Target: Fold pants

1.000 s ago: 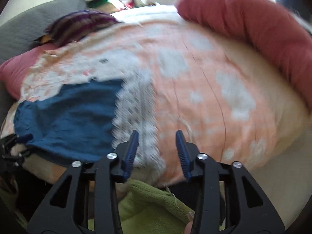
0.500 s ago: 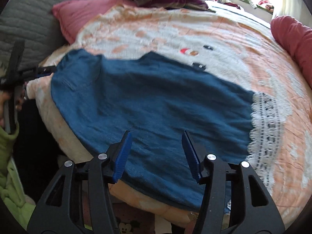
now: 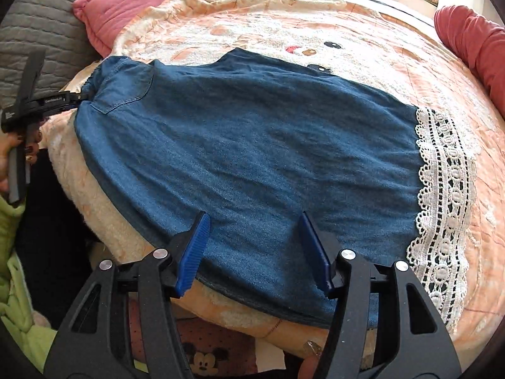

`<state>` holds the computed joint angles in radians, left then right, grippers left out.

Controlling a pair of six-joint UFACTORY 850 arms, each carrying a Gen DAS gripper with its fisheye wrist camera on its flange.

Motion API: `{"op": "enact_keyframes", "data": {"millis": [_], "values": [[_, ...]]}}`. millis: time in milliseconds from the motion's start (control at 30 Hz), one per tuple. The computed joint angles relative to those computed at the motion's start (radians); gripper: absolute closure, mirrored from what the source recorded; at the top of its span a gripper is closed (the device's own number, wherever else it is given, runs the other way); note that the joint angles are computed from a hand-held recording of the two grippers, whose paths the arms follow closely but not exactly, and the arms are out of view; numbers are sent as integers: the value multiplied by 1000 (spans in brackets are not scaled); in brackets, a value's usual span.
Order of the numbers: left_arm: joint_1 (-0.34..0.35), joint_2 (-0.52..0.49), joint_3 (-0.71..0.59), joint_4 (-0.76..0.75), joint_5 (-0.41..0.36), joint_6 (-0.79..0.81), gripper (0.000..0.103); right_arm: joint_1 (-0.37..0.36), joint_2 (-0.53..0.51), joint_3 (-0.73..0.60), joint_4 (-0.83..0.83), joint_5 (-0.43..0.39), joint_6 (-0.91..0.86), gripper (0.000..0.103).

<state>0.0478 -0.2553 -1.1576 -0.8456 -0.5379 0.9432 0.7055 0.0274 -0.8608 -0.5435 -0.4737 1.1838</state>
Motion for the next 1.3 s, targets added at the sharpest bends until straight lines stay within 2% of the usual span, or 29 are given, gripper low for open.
{"op": "enact_keyframes", "data": {"millis": [33, 100, 200, 233, 267, 300, 333, 367, 433, 533, 567, 633, 733, 800, 900, 967, 1000, 1033, 1100, 1167, 1300], "values": [[7, 10, 3, -6, 4, 1, 49, 1, 5, 0, 6, -4, -7, 52], [17, 49, 26, -37, 33, 37, 48, 10, 29, 5, -36, -14, 33, 52], [13, 143, 88, -159, 138, 168, 50, 29, 80, 27, -144, -10, 134, 52], [0, 182, 114, -207, 190, 233, 53, 38, 88, 27, -176, -15, 160, 52], [-12, 201, 125, -226, 208, 263, 57, 42, 87, 21, -183, -15, 155, 52], [-25, 220, 135, -255, 184, 303, 70, 42, 80, 12, -176, -10, 134, 54], [-39, 224, 134, -255, 150, 313, 73, 39, 65, 0, -157, 7, 94, 56], [-63, 223, 133, -221, 121, 302, 73, 35, 53, -7, -132, 17, 63, 59], [-117, 212, 137, -128, 112, 264, 72, 27, 12, -34, -52, 22, -25, 60], [-168, 171, 136, 85, 106, 101, 69, 22, -34, -52, 104, -1, -166, 60], [-178, 157, 143, 160, 114, 39, 69, 22, -41, -49, 126, 0, -175, 60], [-185, 148, 166, 204, 139, 17, 69, 24, -30, -29, 107, 23, -143, 60], [-178, 178, 168, 148, 126, 69, 70, 7, 9, -4, 122, 72, -129, 60], [-170, 204, 163, 47, 114, 167, 68, 4, 47, 14, 38, 78, -43, 60], [-179, 218, 119, -54, 91, 254, 47, -18, 142, 56, -205, 71, 224, 53], [-205, 190, 60, -72, 74, 264, 47, -57, 185, 64, -293, 15, 323, 53], [-220, 183, 44, -72, 79, 261, 47, -88, 198, 64, -307, -26, 337, 53], [-240, 152, 2, -74, 68, 258, 47, -117, 208, 68, -299, -30, 327, 53], [-267, 86, -73, -25, 37, 180, 47, -216, 212, 66, -196, -19, 229, 53], [-294, -6, -171, 54, -22, 65, 47, -281, 194, 55, -126, -16, 155, 53], [-342, -162, -311, 202, -64, -104, 47, -422, 135, 42, 73, 63, -65, 53]]}}
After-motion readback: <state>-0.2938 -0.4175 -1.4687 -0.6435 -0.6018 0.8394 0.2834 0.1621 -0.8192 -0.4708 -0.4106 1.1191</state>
